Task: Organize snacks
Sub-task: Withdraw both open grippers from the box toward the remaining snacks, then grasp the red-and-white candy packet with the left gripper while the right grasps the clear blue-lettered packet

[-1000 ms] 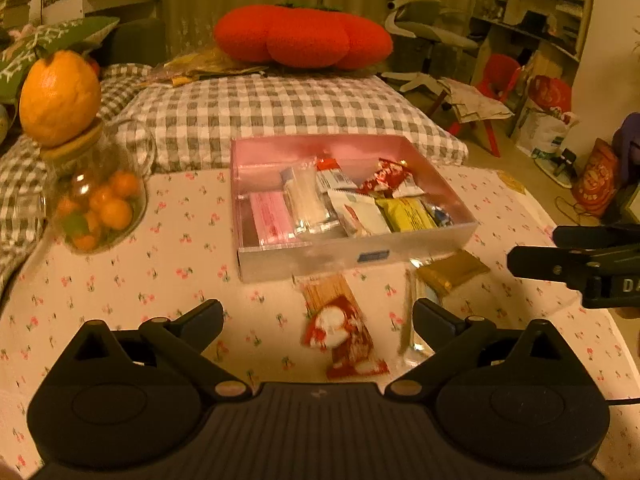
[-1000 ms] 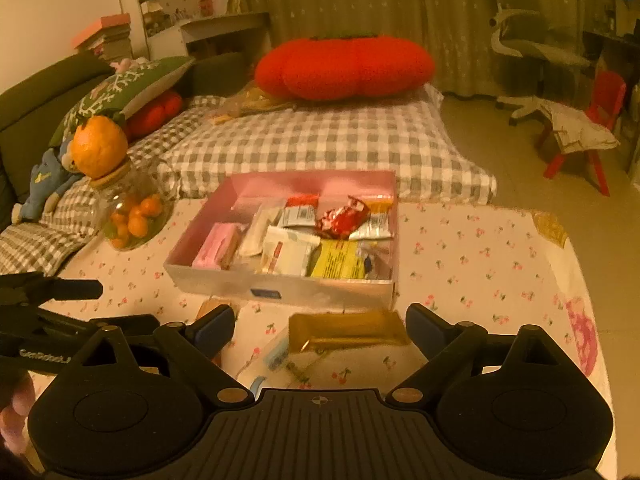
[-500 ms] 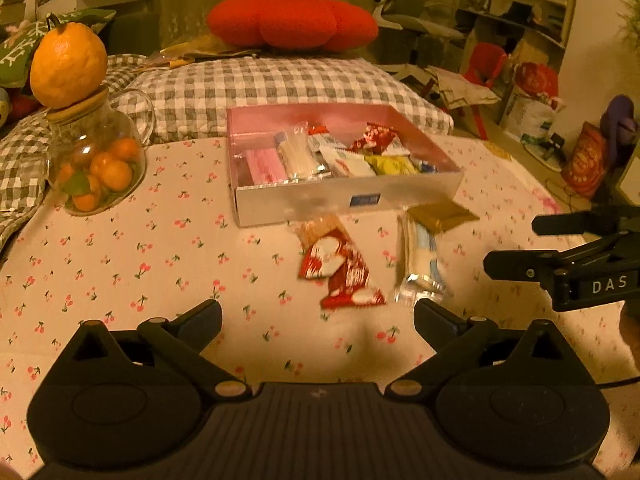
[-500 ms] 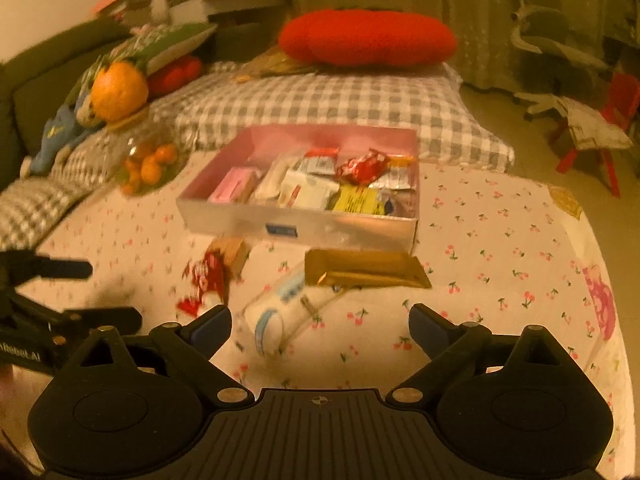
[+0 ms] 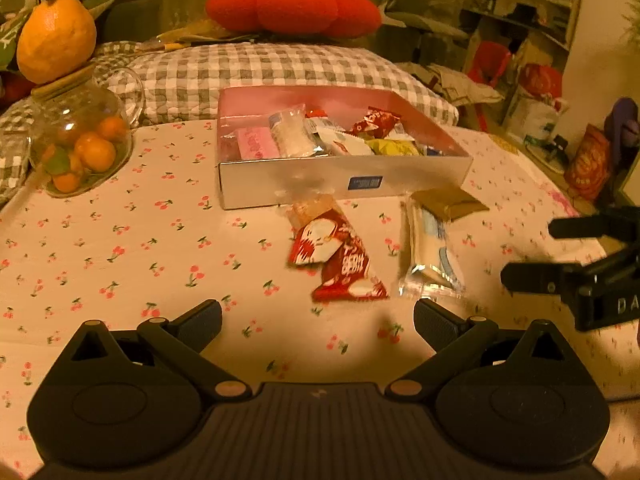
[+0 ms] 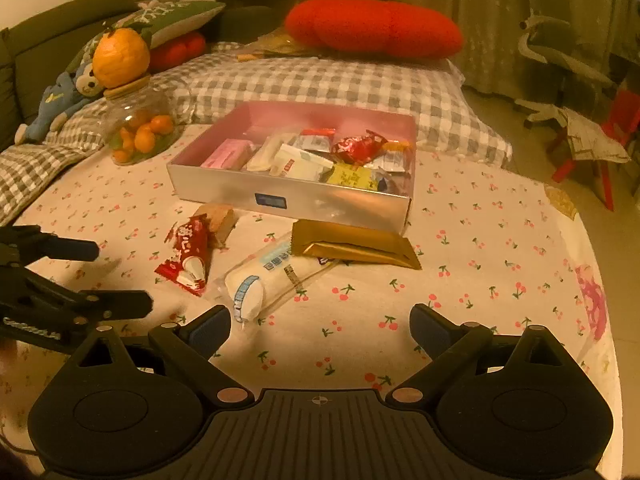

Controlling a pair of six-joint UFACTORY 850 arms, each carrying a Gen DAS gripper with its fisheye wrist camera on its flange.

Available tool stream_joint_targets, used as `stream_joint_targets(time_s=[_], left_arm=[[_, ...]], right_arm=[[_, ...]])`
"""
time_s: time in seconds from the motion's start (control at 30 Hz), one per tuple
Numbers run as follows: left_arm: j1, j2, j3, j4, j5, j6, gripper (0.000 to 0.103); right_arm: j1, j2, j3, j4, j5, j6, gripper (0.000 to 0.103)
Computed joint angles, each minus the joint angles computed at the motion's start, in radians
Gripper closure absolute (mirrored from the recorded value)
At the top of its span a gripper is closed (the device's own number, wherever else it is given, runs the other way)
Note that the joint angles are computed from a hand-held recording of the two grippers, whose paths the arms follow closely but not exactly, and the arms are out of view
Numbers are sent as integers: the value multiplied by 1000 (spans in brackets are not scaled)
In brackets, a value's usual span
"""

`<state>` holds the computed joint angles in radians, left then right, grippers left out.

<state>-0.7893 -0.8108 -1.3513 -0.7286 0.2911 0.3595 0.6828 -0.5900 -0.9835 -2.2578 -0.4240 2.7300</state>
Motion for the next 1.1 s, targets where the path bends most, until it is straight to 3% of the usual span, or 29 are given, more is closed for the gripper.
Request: stream_joint_targets(time_s=[0.3, 0.5, 0.6, 0.77, 1.03, 1.1], left_arm=[[8, -50, -67, 128, -8, -197, 23], [14, -72, -100, 144, -37, -249, 47], [14, -72, -101, 126, -42, -222, 64], [22, -49, -70, 223, -39, -314, 74], [45, -10, -23, 349, -70, -466, 81], [51, -3, -13, 379, -79, -496, 88]], right_arm=[[-7, -16, -14, 42, 9, -32, 5], [-8, -28, -28, 58, 19, -41, 5], [-8, -34, -36, 62, 23, -41, 5], [-8, -51, -61, 80, 33, -37, 5], [-9, -88, -127, 110, 62, -10, 5], [-8, -100, -145, 118, 67, -6, 5]])
